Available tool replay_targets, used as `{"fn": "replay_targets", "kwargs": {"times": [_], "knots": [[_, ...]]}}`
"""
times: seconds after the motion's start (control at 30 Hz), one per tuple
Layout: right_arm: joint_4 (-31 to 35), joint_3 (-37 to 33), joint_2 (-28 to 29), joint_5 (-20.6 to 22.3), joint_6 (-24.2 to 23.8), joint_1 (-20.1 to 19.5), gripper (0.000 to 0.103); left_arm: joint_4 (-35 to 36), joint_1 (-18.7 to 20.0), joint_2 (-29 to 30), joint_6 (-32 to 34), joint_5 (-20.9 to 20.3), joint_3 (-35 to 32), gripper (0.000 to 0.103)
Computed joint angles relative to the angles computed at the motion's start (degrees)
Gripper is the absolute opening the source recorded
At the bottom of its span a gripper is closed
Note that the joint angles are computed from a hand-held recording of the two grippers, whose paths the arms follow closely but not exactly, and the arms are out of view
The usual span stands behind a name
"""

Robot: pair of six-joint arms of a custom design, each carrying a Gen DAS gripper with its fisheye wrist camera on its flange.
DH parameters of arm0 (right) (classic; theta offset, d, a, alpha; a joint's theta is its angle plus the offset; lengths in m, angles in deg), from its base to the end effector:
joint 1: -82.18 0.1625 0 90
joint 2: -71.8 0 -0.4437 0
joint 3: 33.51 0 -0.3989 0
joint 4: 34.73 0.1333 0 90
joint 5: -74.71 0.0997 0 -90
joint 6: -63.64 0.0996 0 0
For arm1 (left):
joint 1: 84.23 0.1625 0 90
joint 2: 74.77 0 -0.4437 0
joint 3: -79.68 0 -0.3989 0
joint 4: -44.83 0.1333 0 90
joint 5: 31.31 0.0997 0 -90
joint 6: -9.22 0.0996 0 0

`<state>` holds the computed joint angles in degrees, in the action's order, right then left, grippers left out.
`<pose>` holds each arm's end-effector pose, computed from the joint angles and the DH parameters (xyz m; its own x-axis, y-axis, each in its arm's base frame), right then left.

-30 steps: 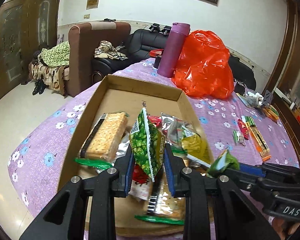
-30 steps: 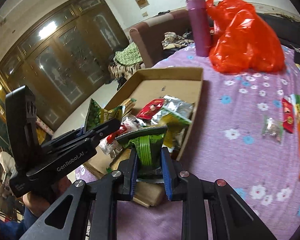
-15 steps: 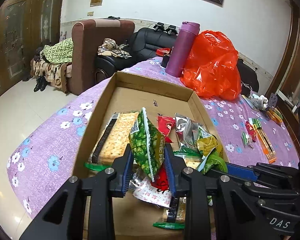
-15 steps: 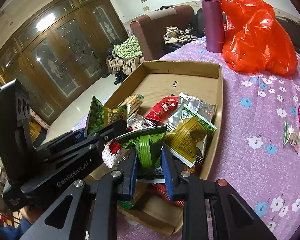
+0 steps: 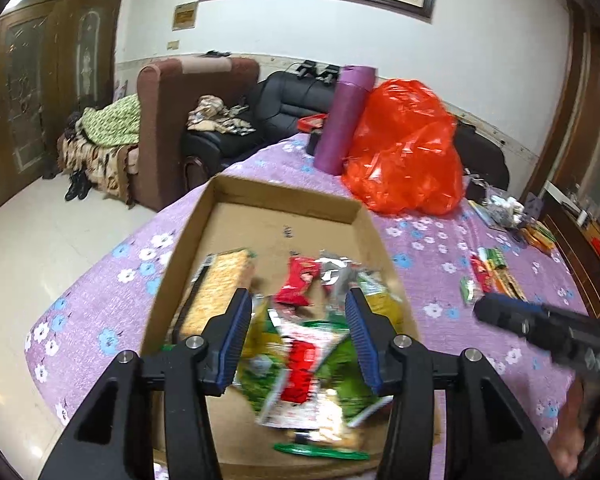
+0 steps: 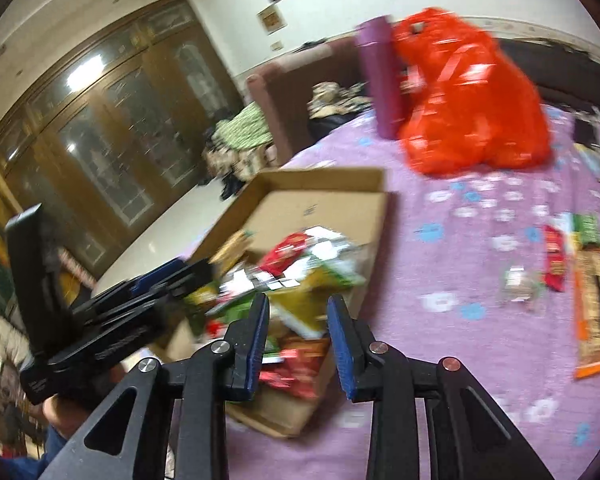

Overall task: Organize snacks
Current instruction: 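Grasp the cracker pack with right tool while left tool approaches small clear packet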

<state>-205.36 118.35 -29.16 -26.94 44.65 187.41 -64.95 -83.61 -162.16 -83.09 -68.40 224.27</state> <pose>0.1886 -0.2618 0.2533 -0.8442 -0.4246 0.3272 -0.5318 0.7400 -0.4119 -0.2767 -0.2158 0.1622 -0.8128 -0.0331 -0.5816 0.4458 0.6074 -0.6575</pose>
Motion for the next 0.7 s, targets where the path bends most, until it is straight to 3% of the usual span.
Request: {"fn": "replay_targets", "kwargs": {"times": [0.13,0.23,0.3,0.43,0.53,0.7], "knots": [[0.5,-0.4,-6.5,-5.6,-3.1,-7.1,0.051,-5.4,-0.3,3.6,4.8,0.1,-0.8,0.048],[-1.6,-1.9,-7.3,-12.3,-5.8,-12.0,0.061,-12.8,0.3,7.5,10.0,-0.4,-1.4,0.048],[-4.3,-2.9,-5.7,-16.2,-7.8,-14.8,0.061,-17.6,0.7,10.6,13.5,-1.1,-2.0,0.048],[-3.8,-5.1,-4.2,-16.4,-9.4,-20.1,0.061,-24.9,1.5,15.7,19.5,-2.6,-3.4,0.053],[-6.0,-5.6,-1.1,-18.2,-11.0,-19.9,0.067,-28.2,2.1,18.6,22.7,-3.9,-4.9,0.060],[-10.0,-6.2,4.5,-20.7,-12.5,-18.8,0.069,-31.4,3.6,22.5,27.2,-5.4,-7.6,0.060]]}}
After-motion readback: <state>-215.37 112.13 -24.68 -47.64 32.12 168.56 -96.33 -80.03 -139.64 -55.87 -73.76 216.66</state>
